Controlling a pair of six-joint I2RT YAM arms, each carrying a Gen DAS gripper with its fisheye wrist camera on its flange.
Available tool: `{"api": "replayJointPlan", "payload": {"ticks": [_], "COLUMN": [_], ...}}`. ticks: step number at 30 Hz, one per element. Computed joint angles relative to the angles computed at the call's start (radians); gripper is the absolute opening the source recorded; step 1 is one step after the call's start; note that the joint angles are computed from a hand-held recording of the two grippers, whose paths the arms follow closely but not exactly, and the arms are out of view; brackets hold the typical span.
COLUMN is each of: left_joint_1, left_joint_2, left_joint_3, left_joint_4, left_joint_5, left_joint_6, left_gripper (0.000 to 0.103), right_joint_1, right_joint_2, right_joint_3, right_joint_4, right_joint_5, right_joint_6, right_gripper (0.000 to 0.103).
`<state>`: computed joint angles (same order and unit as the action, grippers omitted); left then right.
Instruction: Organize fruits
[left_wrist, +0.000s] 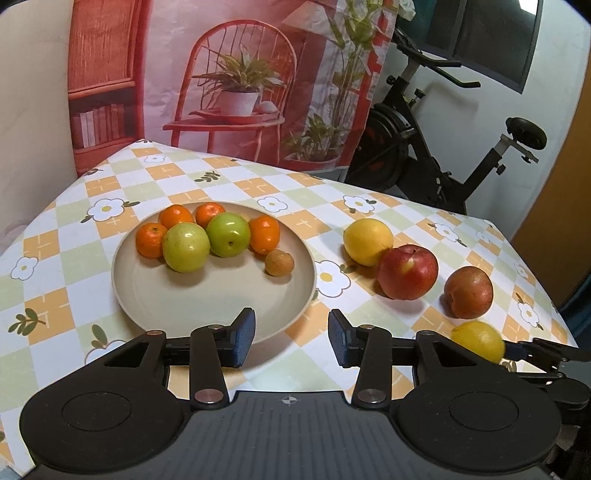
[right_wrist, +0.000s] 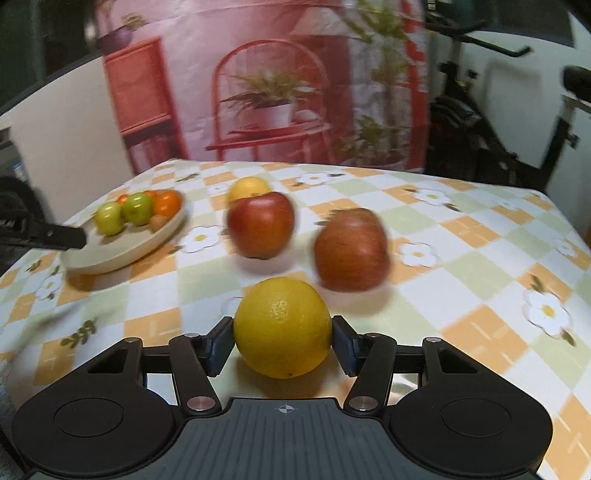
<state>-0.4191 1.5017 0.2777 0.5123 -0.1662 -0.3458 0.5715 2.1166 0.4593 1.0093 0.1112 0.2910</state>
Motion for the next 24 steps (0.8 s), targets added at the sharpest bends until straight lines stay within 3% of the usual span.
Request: {"api": "replayJointPlan", "payload": {"ticks": [12,24], "left_joint_1": [0.132,0.1], "left_joint_2": [-0.06,0.061], "left_joint_3": [-0.017,0.057], "left_joint_4": [-0.041,-0.023], "left_joint_5": [0.077,0.098], "left_joint_6": [0.051,0.083], "left_gripper": [0.046,0.046], "right_joint_1": [0.1,0.039], "right_joint_2": [0.057,-0.004], "right_joint_3": [0.302,0.246], "right_joint_4": [-0.251,-0.261], "right_joint_5": [-0.125,-0.176], "right_joint_6": [-0.169,-0.177], "right_gripper": [0.052,0.053]}}
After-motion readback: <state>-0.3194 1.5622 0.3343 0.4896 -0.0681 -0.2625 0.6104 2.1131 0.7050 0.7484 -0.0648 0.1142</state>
